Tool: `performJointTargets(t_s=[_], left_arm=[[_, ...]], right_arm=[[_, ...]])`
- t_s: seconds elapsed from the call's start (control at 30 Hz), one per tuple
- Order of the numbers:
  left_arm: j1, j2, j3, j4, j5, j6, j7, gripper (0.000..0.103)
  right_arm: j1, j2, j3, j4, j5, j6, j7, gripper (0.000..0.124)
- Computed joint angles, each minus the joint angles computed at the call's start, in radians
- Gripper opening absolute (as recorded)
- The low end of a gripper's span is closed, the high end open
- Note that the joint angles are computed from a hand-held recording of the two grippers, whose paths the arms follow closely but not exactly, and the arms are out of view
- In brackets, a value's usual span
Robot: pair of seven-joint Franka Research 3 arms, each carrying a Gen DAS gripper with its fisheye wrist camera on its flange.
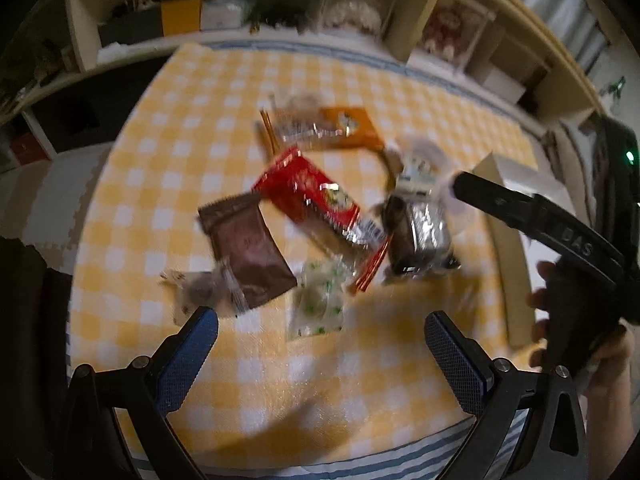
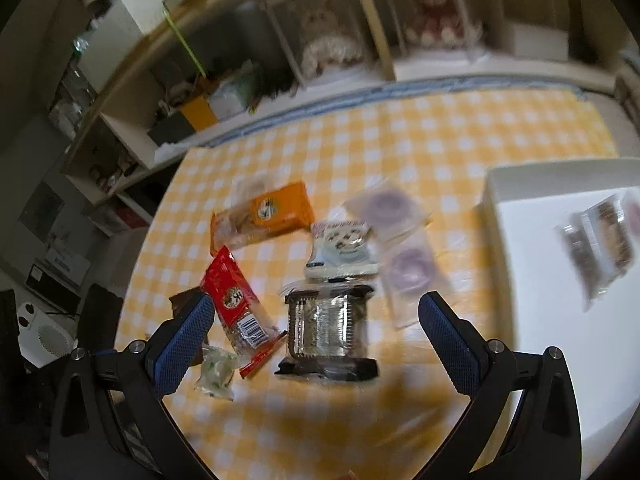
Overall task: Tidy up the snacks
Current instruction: 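Grasp the dark foil-wrapped cake with the right tool while the left tool grasps the green-dotted candy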
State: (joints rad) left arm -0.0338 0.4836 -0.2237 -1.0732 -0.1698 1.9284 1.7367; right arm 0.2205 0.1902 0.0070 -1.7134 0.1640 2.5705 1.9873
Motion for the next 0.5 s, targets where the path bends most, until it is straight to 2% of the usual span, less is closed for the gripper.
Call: performJointTargets(t_s=[0.1,0.13,0.2,0.33,0.37,0.4,0.43,0.47,0.5], left_arm=[[-0.027,0.061,0.008,0.087,0.044,-0.047,-0.011,0.103],[-0.044,0.099,0.014,0.147,0.069,-0.083,-0.022,0.103],[-0.056,0.125,0.016,0.182,0.09,-0.113,-0.032,0.103],[-0.083,0.214,0.006,0.309,0.104,-0.211,-0.016,0.103],[-0.087,0.214,0.007,0.304,0.107,-0.225,-0.017,0.103],[-0.09,0.214,0.009,0.3,0.11,-0.226,-0.021,0.101],[-0.094,0.22,0.009,0.304,0.112,-0.231,-0.025,0.093],[-0.103,0.244,0.009,0.337,0.114,-0.251,-0.034,0.087],[-0.109,0.265,0.01,0.369,0.115,-0.27,-0.042,0.075]], right_arm=[[-0.022,0.059,0.033,0.05,0.093,-0.028,-0.15,0.103],[-0.01,0.072,0.023,0.066,0.065,-0.044,-0.14,0.103],[0.021,0.092,-0.001,0.081,-0.008,-0.064,-0.09,0.103],[0.024,0.124,-0.001,0.108,0.003,-0.128,-0.057,0.103],[0.025,0.13,-0.004,0.115,0.001,-0.147,-0.043,0.103],[0.023,0.137,-0.005,0.126,0.007,-0.174,-0.027,0.103],[0.018,0.144,-0.006,0.138,0.019,-0.212,-0.005,0.103],[0.015,0.144,-0.006,0.137,0.026,-0.22,0.008,0.103],[0.015,0.137,-0.007,0.124,0.027,-0.205,0.017,0.103]])
